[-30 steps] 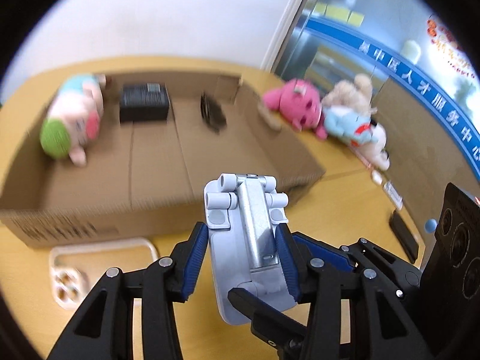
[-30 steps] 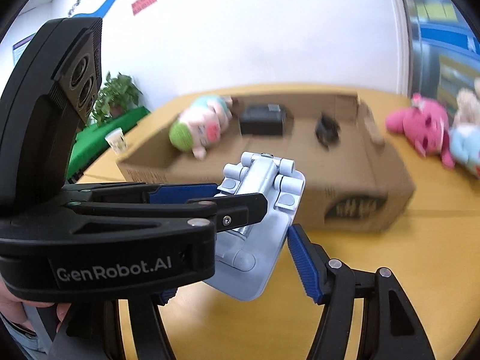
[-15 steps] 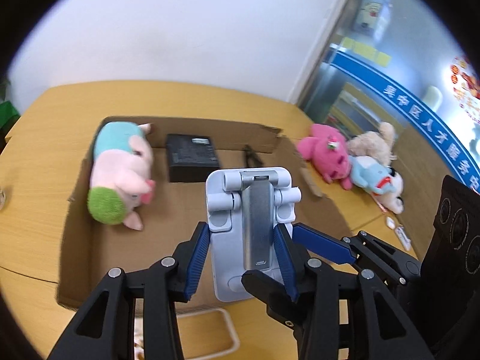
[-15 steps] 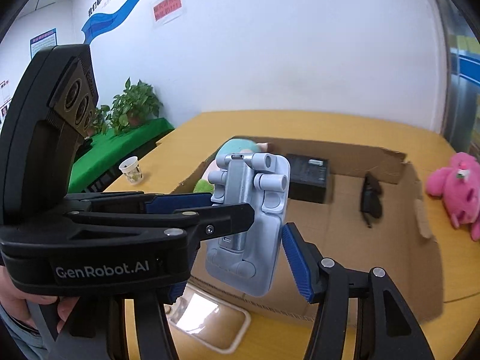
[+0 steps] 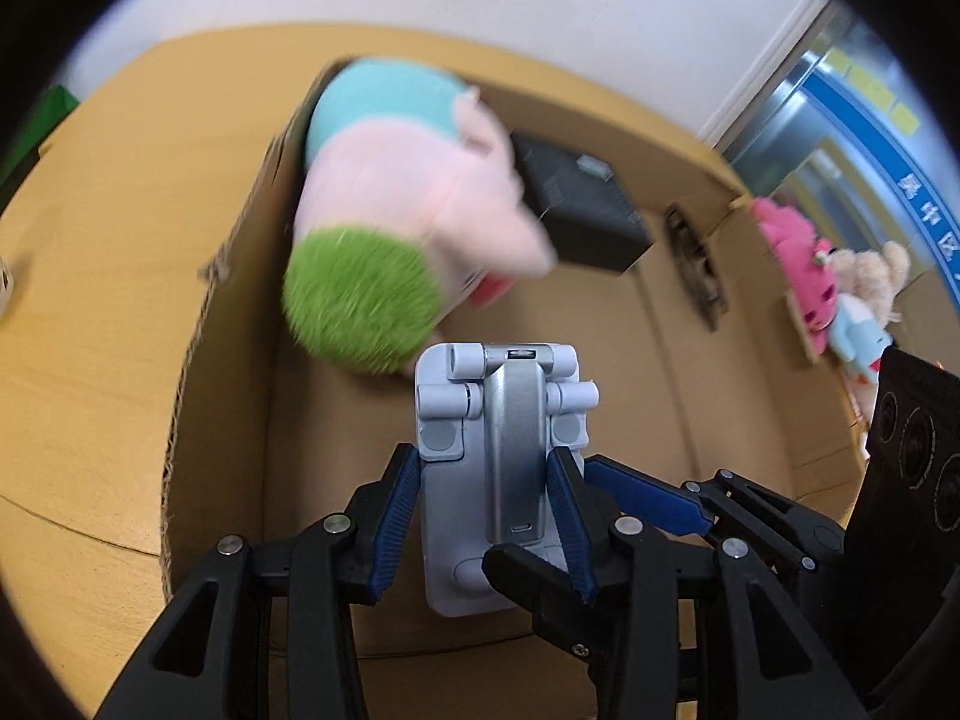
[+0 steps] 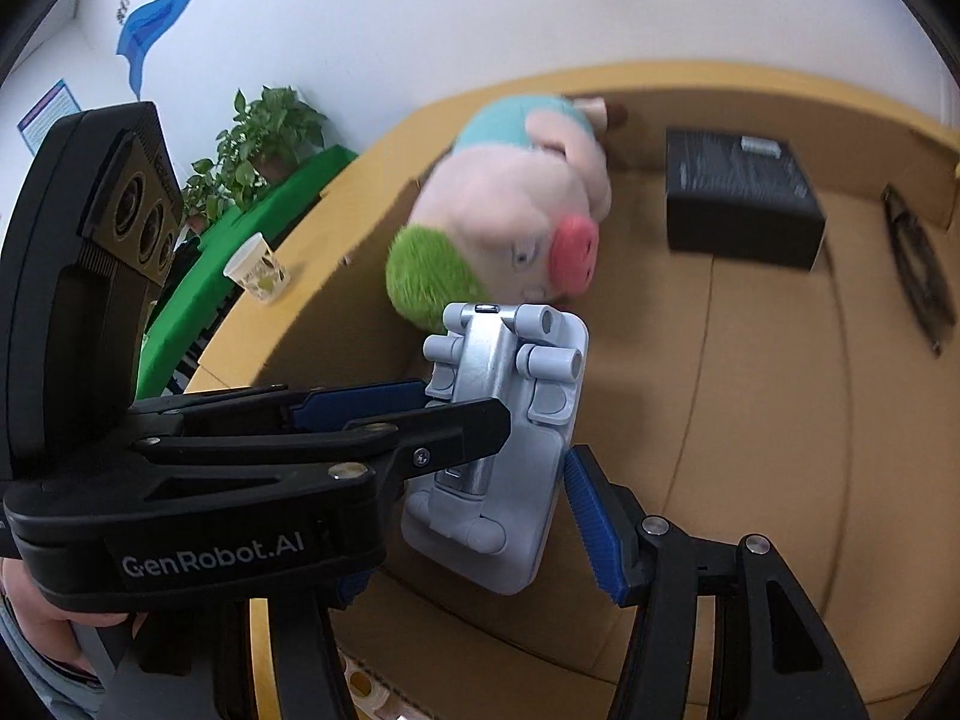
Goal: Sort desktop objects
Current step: 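Lift the phone stand with the left gripper and carry it over the box, then open the left gripper to release the phone stand into the box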
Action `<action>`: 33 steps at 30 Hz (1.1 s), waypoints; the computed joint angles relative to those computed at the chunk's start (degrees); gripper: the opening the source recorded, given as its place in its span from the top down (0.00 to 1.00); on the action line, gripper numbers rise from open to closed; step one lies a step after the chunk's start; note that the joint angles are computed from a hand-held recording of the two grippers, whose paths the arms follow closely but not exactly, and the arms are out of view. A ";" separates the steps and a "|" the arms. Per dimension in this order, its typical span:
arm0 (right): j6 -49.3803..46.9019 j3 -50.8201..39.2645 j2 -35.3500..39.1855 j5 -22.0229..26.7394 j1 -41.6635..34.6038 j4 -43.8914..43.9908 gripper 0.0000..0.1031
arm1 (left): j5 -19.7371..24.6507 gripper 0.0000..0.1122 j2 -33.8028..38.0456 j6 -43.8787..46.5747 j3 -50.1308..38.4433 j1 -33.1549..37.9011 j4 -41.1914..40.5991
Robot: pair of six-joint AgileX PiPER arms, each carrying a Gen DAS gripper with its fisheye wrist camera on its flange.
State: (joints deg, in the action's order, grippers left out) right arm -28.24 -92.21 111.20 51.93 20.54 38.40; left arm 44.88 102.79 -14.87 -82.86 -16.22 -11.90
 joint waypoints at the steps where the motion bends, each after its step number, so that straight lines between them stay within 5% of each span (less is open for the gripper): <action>1: 0.81 -0.88 1.13 0.95 0.09 -0.08 0.46 | 0.57 0.62 0.44 -0.10 -0.09 0.13 -0.02; 10: 4.84 -7.02 5.58 7.19 -0.52 -0.42 0.43 | 4.93 0.62 3.87 -3.44 -4.12 -0.23 3.12; 15: 3.52 -1.07 0.23 4.62 -2.26 0.19 0.12 | 3.54 0.62 -0.01 -6.50 -1.47 -1.25 6.57; 19: 3.24 10.36 -12.07 -3.74 -3.52 -5.02 0.00 | -1.05 0.59 -10.26 -18.39 6.14 -7.24 20.81; 22: 1.88 20.54 -23.43 -11.89 -4.21 -6.68 0.00 | -4.00 0.43 -20.50 -32.62 14.23 -15.13 38.00; 28: 1.75 31.94 -37.61 -19.55 -6.01 -10.29 0.00 | 7.31 0.31 -26.09 -64.29 20.25 -34.45 70.47; 33: 0.12 35.91 -43.34 -19.48 -6.89 -10.51 0.00 | 8.67 0.31 -25.28 -68.11 21.11 -38.53 72.31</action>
